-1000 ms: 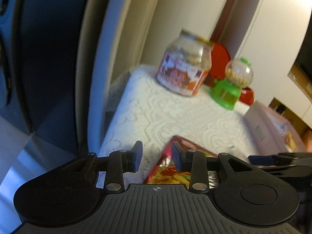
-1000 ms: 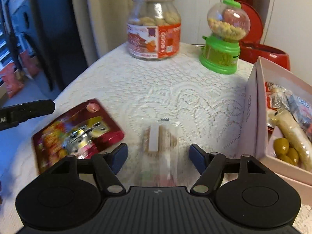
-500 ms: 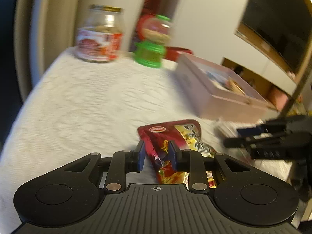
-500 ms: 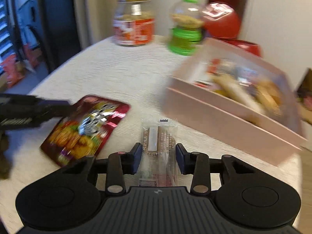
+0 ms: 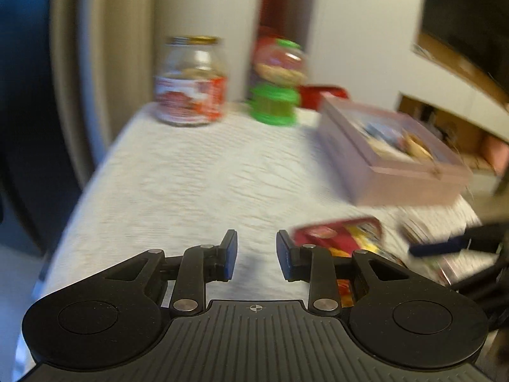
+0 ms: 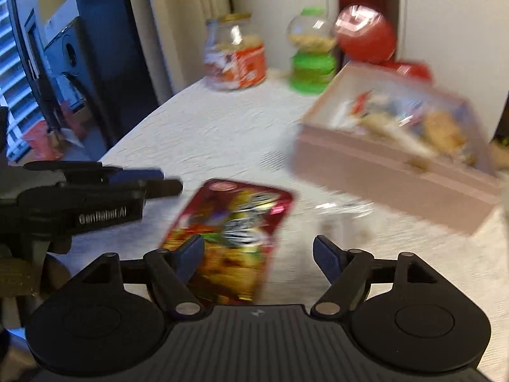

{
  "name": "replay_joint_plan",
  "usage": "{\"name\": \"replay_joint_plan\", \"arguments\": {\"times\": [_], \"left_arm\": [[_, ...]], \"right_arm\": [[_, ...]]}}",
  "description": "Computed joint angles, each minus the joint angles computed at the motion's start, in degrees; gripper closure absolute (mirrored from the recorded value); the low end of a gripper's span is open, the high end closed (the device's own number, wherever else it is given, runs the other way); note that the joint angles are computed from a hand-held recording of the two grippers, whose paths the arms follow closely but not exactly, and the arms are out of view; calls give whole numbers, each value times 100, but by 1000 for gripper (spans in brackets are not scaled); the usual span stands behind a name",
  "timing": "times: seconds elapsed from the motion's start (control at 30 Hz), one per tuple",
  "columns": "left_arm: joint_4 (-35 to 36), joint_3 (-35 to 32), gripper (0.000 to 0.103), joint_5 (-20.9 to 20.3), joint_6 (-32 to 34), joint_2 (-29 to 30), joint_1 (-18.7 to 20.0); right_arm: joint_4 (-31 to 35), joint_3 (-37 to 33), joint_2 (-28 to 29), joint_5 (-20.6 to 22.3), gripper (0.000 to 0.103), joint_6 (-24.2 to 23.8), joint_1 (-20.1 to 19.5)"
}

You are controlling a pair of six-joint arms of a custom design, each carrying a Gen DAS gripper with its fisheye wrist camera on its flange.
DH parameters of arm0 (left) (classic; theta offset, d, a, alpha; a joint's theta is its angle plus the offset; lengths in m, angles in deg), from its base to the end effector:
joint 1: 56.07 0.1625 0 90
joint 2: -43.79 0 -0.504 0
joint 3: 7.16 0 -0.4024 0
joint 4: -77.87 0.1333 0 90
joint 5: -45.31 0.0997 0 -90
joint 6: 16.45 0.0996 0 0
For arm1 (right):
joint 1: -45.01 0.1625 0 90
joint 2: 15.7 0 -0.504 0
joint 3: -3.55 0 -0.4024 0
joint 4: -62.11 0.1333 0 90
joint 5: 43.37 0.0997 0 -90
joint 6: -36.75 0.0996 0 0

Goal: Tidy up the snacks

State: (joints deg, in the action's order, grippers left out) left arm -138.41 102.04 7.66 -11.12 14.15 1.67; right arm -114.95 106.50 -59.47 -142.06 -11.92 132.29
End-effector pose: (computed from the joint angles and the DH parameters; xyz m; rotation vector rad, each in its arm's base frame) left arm -0.1535 -0.6406 0.0469 0.2636 2.2079 -1.1626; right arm 0.0847 -0.7091 0.1252 1.0253 -2.5512 0.5243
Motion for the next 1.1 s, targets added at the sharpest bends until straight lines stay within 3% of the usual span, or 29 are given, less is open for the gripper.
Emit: {"name": "replay_joint_plan", "arguments": {"times": [0.07, 0.2, 0.27, 0.33, 0.43, 0.47, 0.57, 0.73, 0.83, 0.9, 0.97, 1.07, 1.1], "left_arm": [[-256, 127, 70, 72, -165, -88, 41], [-450, 294, 70, 203, -372, -206, 81], [-528, 360, 70, 153, -415, -242, 95], [-576, 395, 70, 92, -411, -249, 97], [-511, 388, 70, -85, -430, -246, 96], [-470, 380, 70, -154, -443, -239, 94], [-185, 297, 70, -460, -551, -180, 81], [667, 28, 70, -1192, -706, -73, 88], [1092, -251, 70, -1318, -625, 104, 40], [1346, -445, 70, -1459, -579, 205, 9], [1488, -641, 70, -1601, -512, 314, -12], [1808, -1022, 70, -1608, -423, 512, -33], [1939, -1141, 70, -1596, -476, 570, -34]], "right_arm": [[27, -96, 209, -219, 21, 253, 136], [-724, -178, 705, -811, 1, -10, 440], [-1088, -166, 862, -838, 0, -187, 476], [-903, -210, 828, -731, 2, -248, 451], [-644, -109, 551, -461, 26, -519, 362], [-700, -51, 459, -389, 50, -618, 337], [-368, 58, 48, -161, 64, -667, 215], [-785, 299, -430, 104, 72, -768, -128], [-1351, 342, -511, -30, 73, -694, -354], [-1785, 316, -475, -186, 84, -671, -494], [-2095, 266, -407, -305, 84, -681, -614], [-1967, 205, -409, -353, 83, -412, -737], [-1832, 252, -478, -233, 78, -315, -794]]}}
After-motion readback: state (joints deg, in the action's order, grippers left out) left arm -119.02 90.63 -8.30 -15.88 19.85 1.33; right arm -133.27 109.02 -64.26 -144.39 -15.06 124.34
